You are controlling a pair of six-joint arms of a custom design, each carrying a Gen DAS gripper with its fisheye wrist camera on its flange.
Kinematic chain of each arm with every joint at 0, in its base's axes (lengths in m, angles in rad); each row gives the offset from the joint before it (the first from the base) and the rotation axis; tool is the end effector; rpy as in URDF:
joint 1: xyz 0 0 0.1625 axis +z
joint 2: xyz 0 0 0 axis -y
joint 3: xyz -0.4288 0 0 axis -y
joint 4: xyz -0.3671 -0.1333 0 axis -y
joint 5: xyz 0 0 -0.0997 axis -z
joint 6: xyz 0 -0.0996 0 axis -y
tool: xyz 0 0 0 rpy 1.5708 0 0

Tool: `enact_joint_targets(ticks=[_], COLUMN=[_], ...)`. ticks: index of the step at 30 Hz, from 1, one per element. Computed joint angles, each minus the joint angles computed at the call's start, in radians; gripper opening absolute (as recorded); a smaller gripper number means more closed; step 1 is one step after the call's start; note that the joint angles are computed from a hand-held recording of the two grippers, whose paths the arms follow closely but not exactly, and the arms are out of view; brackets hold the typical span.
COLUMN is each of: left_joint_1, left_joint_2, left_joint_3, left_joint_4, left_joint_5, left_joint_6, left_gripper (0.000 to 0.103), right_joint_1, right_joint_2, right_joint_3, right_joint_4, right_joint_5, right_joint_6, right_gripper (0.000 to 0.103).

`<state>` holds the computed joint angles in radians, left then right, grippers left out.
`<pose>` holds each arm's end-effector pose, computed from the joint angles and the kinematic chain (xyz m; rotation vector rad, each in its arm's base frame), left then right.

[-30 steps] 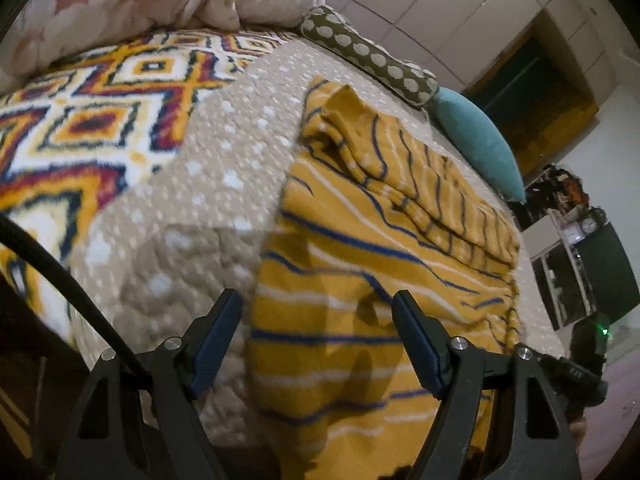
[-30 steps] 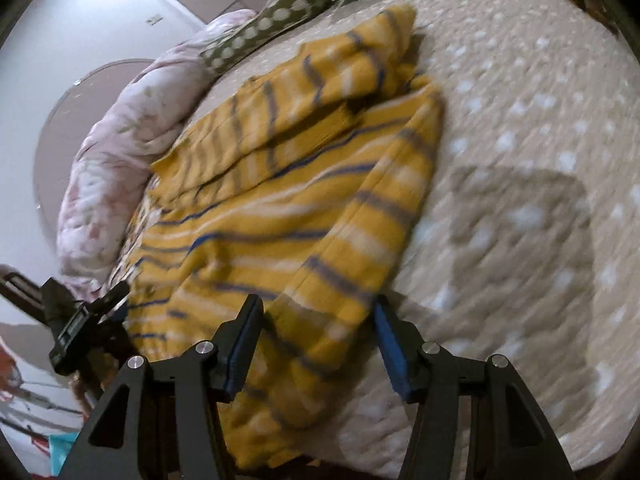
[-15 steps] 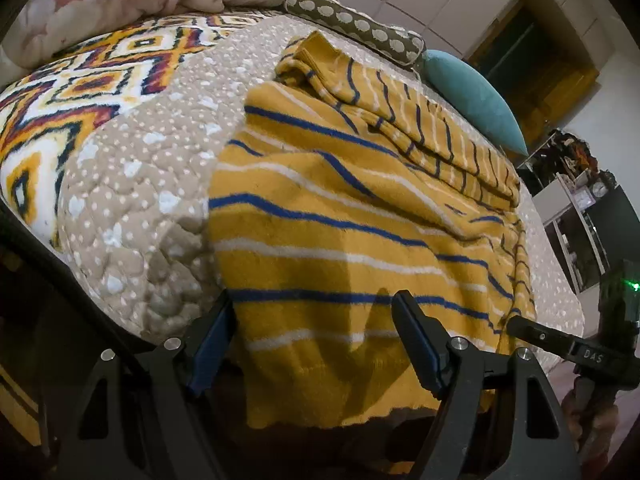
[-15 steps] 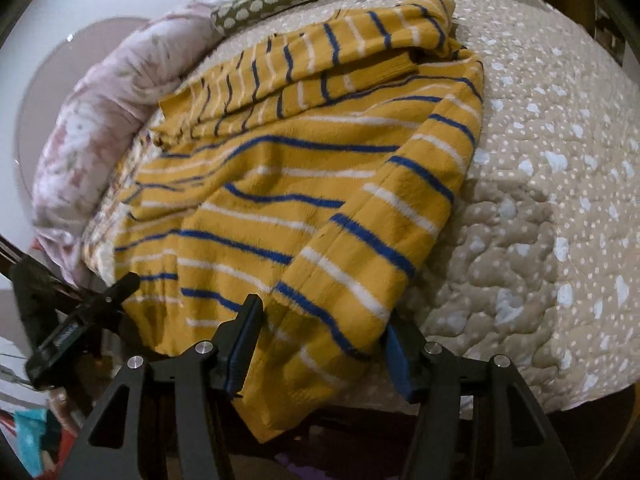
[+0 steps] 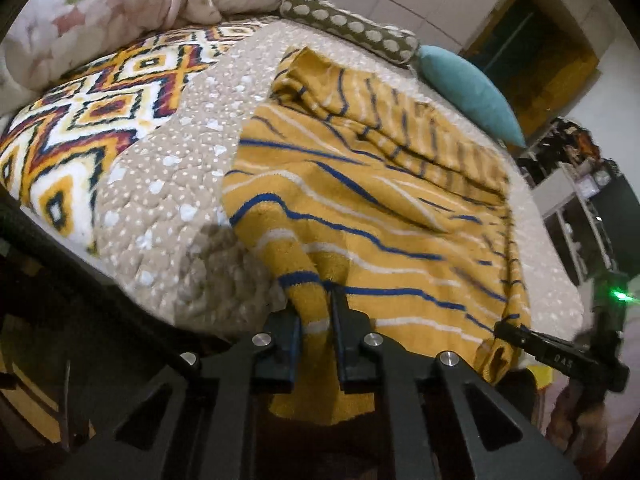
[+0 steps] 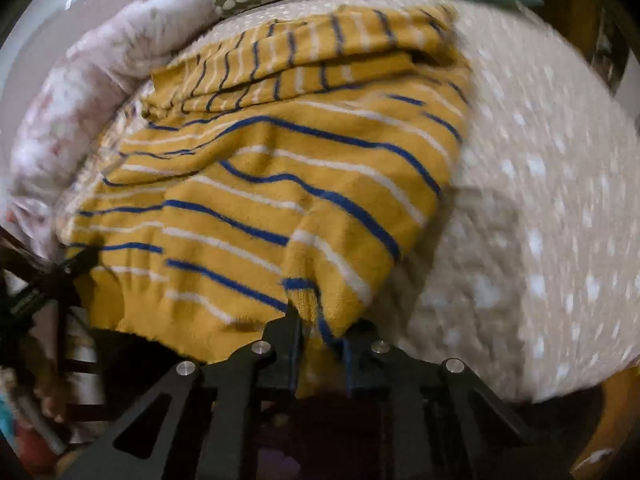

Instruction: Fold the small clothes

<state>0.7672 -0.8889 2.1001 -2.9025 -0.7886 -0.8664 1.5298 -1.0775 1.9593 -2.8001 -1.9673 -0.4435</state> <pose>-0.2236 -0.4983 0.0936 -0.1440 2.5569 -0.8862 0.0717 -0.5649 0.2044 0.4395 -2.6232 0.3248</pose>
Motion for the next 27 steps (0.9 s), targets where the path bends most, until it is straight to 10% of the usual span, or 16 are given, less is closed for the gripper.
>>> enact_joint_targets(ticks=[6, 12, 17, 27], left_joint_1=[-0.075, -0.075, -0.048, 0.101], left_joint_2=[-0.030, -0.041, -0.045, 0.144], left_joint_3=[0.076, 0.085, 0.035, -0.478], left_joint_4=[0.063, 0.058, 0.007, 0.046], left_joint_5=[0.000, 0.011, 0.021, 0.121], left_joint_6=[-0.115, -0.129, -0.033, 0.351], left_gripper=[0.012, 0.011, 0.011, 0.011], right_joint_1=[-0.112, -0.097, -0.114, -0.070], right_joint_2=[-0.178, -0.183, -0.209, 0.007], right_joint_3=[0.082, 0.122, 0.077, -0.288], right_joint_4=[0.188, 0.194, 0.240, 0.182], right_joint_5=[0.203, 0.169, 0.283, 0.545], right_joint_6=[-0.057, -0.119, -0.113, 0.057], right_gripper=[0.014, 0.014, 0.014, 0.014])
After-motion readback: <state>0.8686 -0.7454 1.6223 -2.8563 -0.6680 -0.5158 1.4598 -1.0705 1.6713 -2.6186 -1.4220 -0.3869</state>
